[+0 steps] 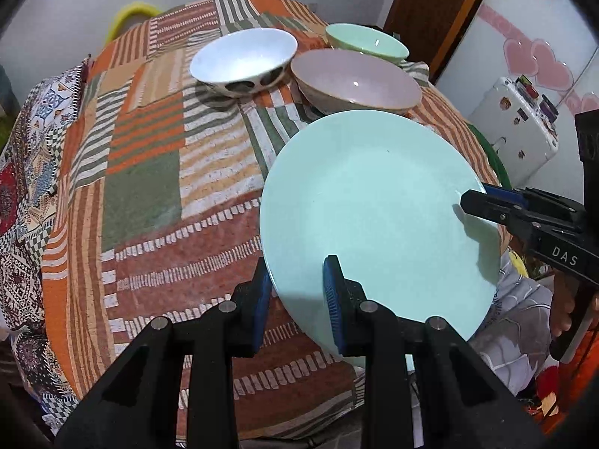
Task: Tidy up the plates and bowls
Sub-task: 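Lower the mint green plate onto the white plate and open both grippers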
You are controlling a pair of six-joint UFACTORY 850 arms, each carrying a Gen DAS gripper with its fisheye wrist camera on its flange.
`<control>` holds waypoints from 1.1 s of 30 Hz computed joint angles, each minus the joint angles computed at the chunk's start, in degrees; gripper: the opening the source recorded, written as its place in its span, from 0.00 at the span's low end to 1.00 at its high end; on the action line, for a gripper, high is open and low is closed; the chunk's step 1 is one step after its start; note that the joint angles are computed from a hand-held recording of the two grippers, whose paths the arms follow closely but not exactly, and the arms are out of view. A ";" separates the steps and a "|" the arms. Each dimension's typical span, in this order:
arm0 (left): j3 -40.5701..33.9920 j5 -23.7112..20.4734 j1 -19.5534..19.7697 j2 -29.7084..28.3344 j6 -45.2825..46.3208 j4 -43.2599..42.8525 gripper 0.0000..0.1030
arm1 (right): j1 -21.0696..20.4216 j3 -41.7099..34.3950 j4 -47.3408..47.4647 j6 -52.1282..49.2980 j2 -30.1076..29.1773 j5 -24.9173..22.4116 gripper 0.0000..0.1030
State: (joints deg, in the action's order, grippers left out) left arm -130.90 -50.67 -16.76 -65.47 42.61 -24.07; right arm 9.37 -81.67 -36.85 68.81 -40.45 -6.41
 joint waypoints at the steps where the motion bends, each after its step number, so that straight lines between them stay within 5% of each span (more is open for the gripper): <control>1: -0.15 -0.14 -0.12 -0.14 0.01 0.25 0.27 | -0.10 0.17 0.42 -0.30 0.02 0.07 0.26; 23: -9.70 -4.91 -1.15 -6.57 -3.76 4.82 0.27 | -1.13 -0.94 23.65 -22.57 -1.26 -0.34 0.26; 33: -9.92 -3.75 -1.17 -6.87 -3.90 4.93 0.27 | -0.42 -2.95 14.64 -15.56 -2.28 -3.14 0.26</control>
